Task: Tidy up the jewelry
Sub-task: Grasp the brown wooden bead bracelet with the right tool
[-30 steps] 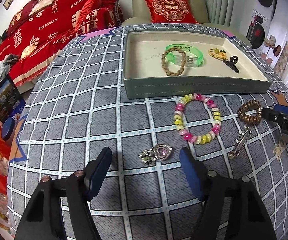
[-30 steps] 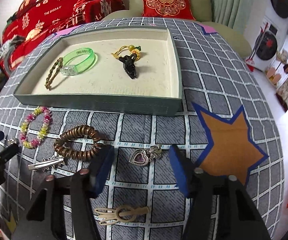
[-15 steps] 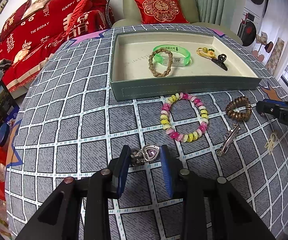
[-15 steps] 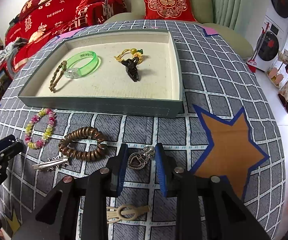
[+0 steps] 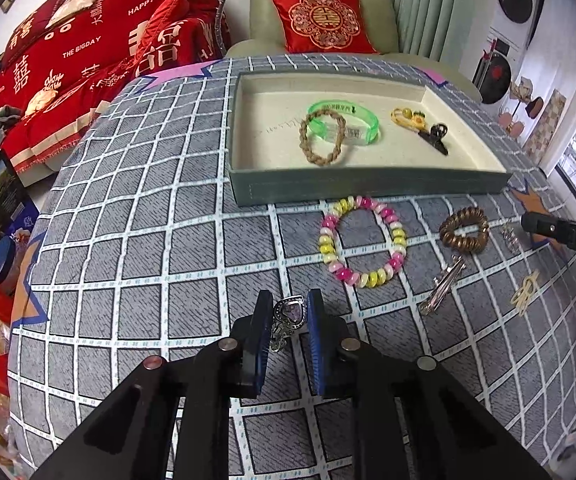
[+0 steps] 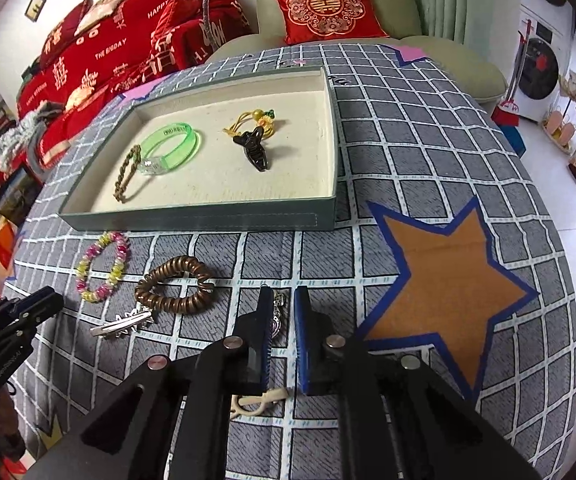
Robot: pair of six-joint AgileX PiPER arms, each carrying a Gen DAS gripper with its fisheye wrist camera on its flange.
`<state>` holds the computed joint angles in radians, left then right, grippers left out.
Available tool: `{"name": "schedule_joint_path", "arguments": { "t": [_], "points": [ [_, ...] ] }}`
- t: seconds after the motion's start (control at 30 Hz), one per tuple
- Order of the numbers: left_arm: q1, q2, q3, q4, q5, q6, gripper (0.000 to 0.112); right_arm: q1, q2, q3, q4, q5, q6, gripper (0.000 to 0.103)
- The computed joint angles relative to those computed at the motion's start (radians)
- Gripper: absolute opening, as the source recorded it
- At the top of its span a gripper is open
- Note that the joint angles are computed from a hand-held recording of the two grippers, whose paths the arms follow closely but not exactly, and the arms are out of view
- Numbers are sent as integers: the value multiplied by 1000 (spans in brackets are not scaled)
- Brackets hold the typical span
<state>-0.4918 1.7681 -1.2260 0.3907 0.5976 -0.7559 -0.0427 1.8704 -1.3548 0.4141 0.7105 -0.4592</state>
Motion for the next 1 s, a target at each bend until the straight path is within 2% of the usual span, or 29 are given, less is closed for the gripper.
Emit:
{"name": "schedule_joint_path", "arguments": {
  "t": [0.3,0.53,0.73,0.77,0.8,0.83,0.87,1.0],
  "points": [
    [3,-63,-6,-2,16,16,28,-64,0,-46,121,99,-71,11],
    [-5,-79,-6,0,26,16,28,-17,44,-49,48,81,-18,12],
    [-5,-83,-3,5,25,9,28,5,38,-37,117,70,-75,12],
    [-5,-83,-2,2,24,9,28,17,41,-46,119,75,-84,15],
    [-5,-85,0,0,23,10,28,25,42,-48,117,74,-85,25],
    [-5,-87,2,-1,24,10,28,42,46,-56,103,69,-76,43],
    [-3,-89,3,-3,23,12,28,53,48,-58,101,63,-78,52],
    [-1,-92,6,-7,22,18,28,98,72,-86,42,59,-50,55]
  ]
}}
